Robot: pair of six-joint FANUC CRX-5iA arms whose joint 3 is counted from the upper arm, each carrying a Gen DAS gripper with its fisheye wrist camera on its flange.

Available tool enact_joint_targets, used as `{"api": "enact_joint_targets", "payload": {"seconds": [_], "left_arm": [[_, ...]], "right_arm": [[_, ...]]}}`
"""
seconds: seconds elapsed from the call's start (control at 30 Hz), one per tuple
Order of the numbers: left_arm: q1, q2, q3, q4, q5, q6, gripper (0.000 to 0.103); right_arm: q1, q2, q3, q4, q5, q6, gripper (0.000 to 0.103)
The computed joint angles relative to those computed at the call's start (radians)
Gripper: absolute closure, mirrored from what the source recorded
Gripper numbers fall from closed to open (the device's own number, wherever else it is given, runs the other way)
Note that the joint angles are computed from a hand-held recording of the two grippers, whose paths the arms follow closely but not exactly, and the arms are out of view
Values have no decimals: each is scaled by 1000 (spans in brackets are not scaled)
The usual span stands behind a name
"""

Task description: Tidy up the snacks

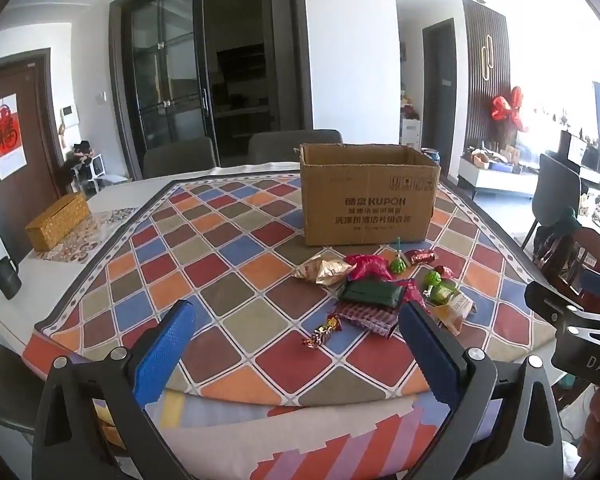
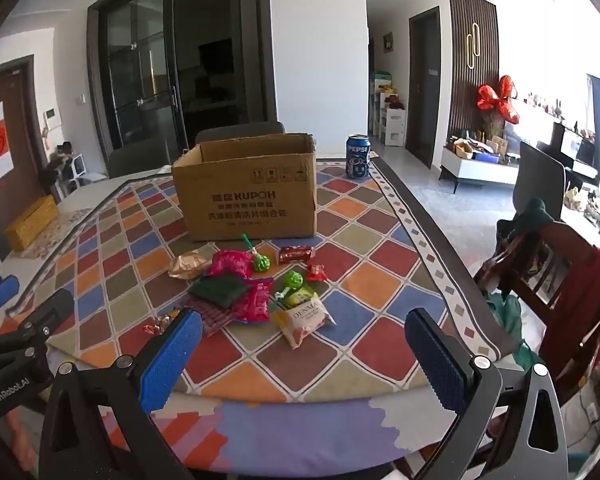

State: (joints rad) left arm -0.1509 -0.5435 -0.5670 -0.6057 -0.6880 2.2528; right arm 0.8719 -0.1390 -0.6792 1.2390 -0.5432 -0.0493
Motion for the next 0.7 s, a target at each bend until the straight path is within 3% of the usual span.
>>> {"api": "enact_joint_targets", "payload": {"seconds": [0.7], "left_arm": [[9,-4,4,10,3,-13,0]], "right_arm": [[-1,-1,0,12,3,-9,1]]}}
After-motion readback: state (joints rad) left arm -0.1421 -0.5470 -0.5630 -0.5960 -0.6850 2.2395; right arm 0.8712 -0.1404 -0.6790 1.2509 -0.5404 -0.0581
